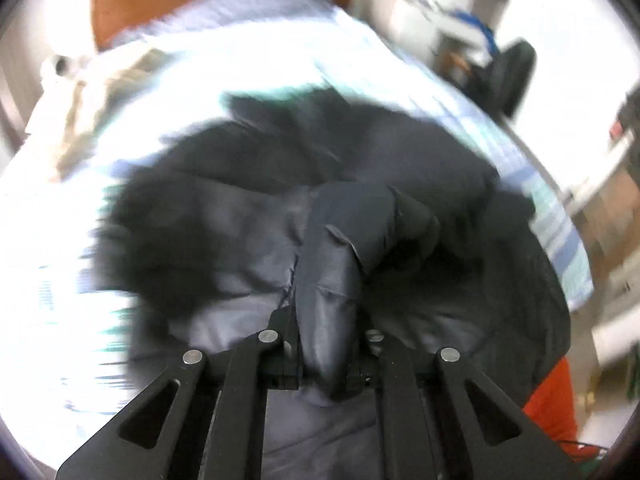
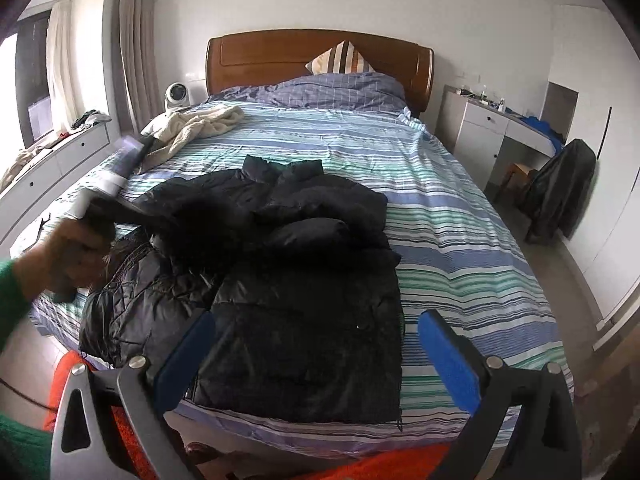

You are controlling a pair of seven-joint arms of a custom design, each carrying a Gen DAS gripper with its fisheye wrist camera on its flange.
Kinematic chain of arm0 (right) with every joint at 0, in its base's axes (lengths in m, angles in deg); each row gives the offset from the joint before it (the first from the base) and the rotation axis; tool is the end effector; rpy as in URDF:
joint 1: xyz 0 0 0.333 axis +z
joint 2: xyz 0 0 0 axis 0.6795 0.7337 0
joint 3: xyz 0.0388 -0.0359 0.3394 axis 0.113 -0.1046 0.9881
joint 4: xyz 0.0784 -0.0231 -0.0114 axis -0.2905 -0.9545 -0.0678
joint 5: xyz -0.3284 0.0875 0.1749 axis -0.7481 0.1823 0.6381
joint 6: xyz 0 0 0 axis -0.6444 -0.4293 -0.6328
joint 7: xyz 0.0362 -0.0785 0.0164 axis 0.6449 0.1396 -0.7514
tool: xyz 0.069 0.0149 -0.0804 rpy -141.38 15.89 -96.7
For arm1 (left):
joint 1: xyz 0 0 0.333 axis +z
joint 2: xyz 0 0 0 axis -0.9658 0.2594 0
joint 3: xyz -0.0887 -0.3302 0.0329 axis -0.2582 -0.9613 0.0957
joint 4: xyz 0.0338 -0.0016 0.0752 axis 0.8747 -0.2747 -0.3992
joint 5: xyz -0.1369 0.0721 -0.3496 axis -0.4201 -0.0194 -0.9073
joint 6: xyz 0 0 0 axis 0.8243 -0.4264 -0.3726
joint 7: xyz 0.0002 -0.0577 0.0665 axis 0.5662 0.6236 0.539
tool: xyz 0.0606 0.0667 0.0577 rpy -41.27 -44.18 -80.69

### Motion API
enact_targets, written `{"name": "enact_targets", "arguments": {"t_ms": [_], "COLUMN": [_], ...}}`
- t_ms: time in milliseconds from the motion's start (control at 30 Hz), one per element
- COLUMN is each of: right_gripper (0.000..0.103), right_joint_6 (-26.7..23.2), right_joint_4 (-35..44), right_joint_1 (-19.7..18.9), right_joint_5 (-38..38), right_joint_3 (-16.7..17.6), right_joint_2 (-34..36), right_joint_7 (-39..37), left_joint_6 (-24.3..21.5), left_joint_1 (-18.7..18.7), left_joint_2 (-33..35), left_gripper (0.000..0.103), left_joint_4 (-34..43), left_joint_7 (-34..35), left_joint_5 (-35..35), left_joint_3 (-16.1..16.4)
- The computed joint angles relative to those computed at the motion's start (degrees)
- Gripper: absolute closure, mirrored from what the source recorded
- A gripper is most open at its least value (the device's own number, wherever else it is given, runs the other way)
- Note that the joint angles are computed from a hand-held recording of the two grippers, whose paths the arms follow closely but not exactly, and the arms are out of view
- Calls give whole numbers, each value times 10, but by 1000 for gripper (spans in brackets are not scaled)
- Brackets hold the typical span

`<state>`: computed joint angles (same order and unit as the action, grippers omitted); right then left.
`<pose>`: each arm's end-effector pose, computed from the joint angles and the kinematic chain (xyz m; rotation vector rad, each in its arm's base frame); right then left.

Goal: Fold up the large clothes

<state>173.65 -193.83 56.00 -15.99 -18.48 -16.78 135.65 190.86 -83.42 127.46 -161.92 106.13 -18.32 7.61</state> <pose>0.4520 0.2032 0.4473 -1.6050 1.9449 -0.8907 0.7497 -0.2610 0.3992 -1.3032 2.4950 -0.8721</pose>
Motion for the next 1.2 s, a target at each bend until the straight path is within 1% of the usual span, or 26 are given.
{"name": "enact_targets", "arguments": {"t_ms": [67, 133, 167, 233, 267, 333, 400, 500, 533, 567, 600, 633, 667, 700, 733, 833, 867, 900, 967, 1000, 1033, 1067, 1100, 1133, 1167, 1200], "right_gripper": [0, 0, 0, 0, 0, 0, 0, 0, 0, 0, 0, 0, 0, 0, 0, 0, 1, 1, 2, 12, 54, 71, 79, 85, 87, 87], "right_joint_6": [9, 19, 24, 30, 32, 41, 56, 76, 81, 89, 98, 102, 107, 107, 105, 92, 86, 69, 17, -25, -57, -76, -67, -25, 8, 65], "right_joint_4": [9, 19, 23, 34, 39, 48, 56, 75, 83, 91, 98, 106, 114, 127, 138, 193, 212, 246, 299, 337, 372, 394, 398, 385, 370, 343], "right_joint_1": [-1, 1, 2, 5, 6, 7, 5, 0, -1, -4, -7, -8, -8, -6, -1, 26, 36, 49, 68, 77, 77, 73, 66, 39, 16, -27], "right_joint_5": [-14, -26, -27, -33, -39, -51, -69, -99, -94, -80, -48, -20, 0, 13, 13, -34, -53, -79, -72, -55, -17, 26, 64, 123, 171, 260], "right_joint_3": [-1, -3, -6, -9, -12, -20, -29, -44, -48, -53, -57, -61, -64, -68, -74, -96, -106, -116, -126, -133, -135, -132, -130, -110, -93, -61], "right_joint_2": [11, 23, 28, 41, 46, 57, 67, 86, 94, 105, 117, 130, 142, 159, 173, 231, 249, 283, 336, 373, 405, 421, 420, 400, 382, 351], "right_joint_7": [1, 0, -3, -10, -11, -14, -13, -34, -57, -96, -155, -205, -248, -296, -325, -395, -406, -424, -470, -499, -536, -559, -562, -559, -563, -576], "left_joint_6": [36, 65, 75, 92, 96, 96, 70, 35, 24, 10, 2, -3, 12, 28, 59, 118, 135, 147, 185, 207, 221, 228, 232, 235, 237, 239], "left_joint_1": [28, 58, 63, 75, 78, 70, 82, 121, 125, 120, 110, 92, 90, 93, 99, 122, 115, 113, 112, 111, 120, 109, 109, 110, 107, 95], "left_joint_2": [-37, -68, -72, -78, -75, -50, -13, 40, 58, 75, 86, 84, 81, 65, 37, -39, -52, -66, -103, -123, -139, -137, -148, -160, -164, -170], "left_gripper": [93, 93, 93, 93, 93, 93, 92, 91, 87, 81, 70, 64, 50, 37, 31, 28, 28, 27, 25, 22, 21, 21, 21, 21, 21, 21], "left_joint_4": [-34, -59, -64, -71, -70, -53, -16, 22, 37, 60, 72, 65, 57, 28, -20, -137, -158, -181, -244, -278, -305, -311, -329, -350, -360, -375], "left_joint_7": [-15, -54, -72, -141, -165, -250, -296, -328, -342, -361, -391, -438, -454, -464, -472, -492, -482, -487, -492, -493, -505, -496, -494, -490, -489, -491], "left_joint_5": [-9, -17, -12, 6, 17, 57, 72, 61, 67, 80, 99, 129, 137, 142, 145, 182, 172, 179, 191, 195, 211, 195, 194, 194, 195, 203], "left_joint_3": [16, 45, 56, 105, 118, 183, 204, 180, 181, 187, 206, 235, 245, 242, 233, 209, 216, 217, 216, 216, 207, 214, 211, 206, 207, 215]}}
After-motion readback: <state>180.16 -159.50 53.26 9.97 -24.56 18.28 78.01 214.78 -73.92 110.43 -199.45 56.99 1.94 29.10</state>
